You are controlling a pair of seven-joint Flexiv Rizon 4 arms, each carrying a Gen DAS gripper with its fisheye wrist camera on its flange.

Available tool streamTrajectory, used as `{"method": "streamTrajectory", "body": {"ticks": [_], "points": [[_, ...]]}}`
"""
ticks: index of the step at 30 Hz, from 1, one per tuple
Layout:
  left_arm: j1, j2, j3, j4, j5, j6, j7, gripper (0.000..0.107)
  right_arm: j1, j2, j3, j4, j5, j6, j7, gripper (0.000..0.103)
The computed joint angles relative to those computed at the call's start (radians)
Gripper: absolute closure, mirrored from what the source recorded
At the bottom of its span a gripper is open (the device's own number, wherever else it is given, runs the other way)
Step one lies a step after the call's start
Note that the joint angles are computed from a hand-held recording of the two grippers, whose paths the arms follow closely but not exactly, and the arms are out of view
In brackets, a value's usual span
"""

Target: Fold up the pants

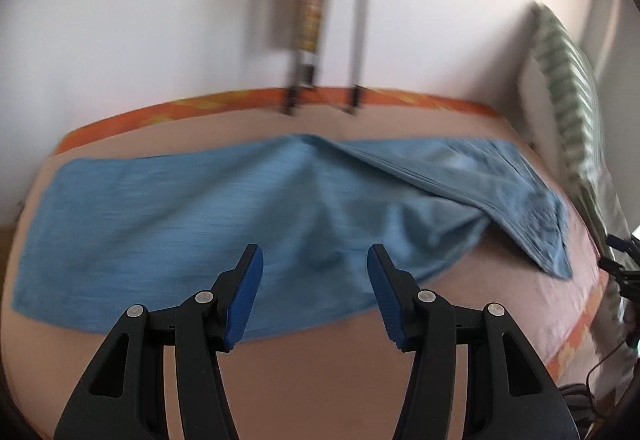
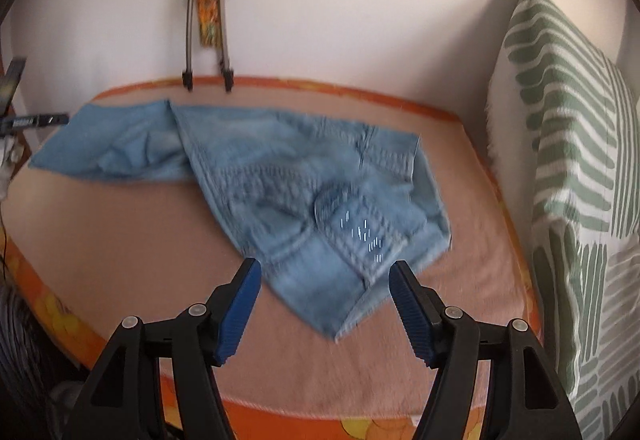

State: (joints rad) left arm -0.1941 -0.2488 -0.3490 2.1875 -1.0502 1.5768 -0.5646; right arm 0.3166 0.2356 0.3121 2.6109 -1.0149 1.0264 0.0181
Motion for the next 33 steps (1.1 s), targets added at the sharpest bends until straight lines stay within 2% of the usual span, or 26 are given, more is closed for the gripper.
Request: {"method": "streamTrajectory", "body": {"ticks": [3,9,14,17,21,22,23,24,26,27,29,33], "points": [[-0.047,-0.026,0.011,-0.012,0.082,-0.013,-0.057,0.053,-0.016,-0.013,-0.016,0.036,-0.055,0.054,0.021,0.034],[-0.133,-0.104,0.103,-0.093,0.37,-0.096,-0.263,0.053,-0.044,-0.096,-0.066,0.041,-0.217,0.17,0.026,0.037],[-0.189,-0.155,0.177,-0.179,0.571,-0.173,-0.375,0.053,-0.029,-0.191,-0.092,-0.002,-0.254,0.171,-0.042,0.037],[-0.199,-0.17,0.192,-0.218,0.664,-0.194,-0.415,0.053,-0.012,-0.233,-0.097,-0.023,-0.243,0.143,-0.107,0.037],[-0.192,-0.195,0.184,-0.268,0.742,-0.231,-0.471,0.053,-0.031,-0.246,-0.132,-0.027,-0.338,0.177,-0.062,0.038],[-0.19,-0.204,0.181,-0.279,0.758,-0.238,-0.483,0.053,-0.047,-0.249,-0.147,-0.025,-0.378,0.213,-0.039,0.04],[-0.189,-0.212,0.178,-0.289,0.773,-0.243,-0.493,0.053,-0.062,-0.254,-0.158,-0.026,-0.403,0.252,-0.025,0.052],[-0.187,-0.219,0.177,-0.298,0.787,-0.251,-0.502,0.053,-0.068,-0.257,-0.158,-0.026,-0.397,0.264,-0.026,0.075],[-0.192,-0.237,0.183,-0.316,0.817,-0.264,-0.523,0.053,-0.056,-0.253,-0.137,-0.026,-0.327,0.225,-0.076,0.084],[-0.189,-0.241,0.178,-0.319,0.824,-0.266,-0.527,0.053,-0.053,-0.252,-0.133,-0.026,-0.314,0.223,-0.088,0.095],[-0.191,-0.25,0.18,-0.325,0.847,-0.265,-0.536,0.053,-0.04,-0.239,-0.12,-0.026,-0.277,0.188,-0.108,0.102],[-0.185,-0.259,0.175,-0.331,0.878,-0.261,-0.533,0.053,-0.036,-0.167,-0.106,-0.019,-0.269,0.128,-0.093,0.103]]}}
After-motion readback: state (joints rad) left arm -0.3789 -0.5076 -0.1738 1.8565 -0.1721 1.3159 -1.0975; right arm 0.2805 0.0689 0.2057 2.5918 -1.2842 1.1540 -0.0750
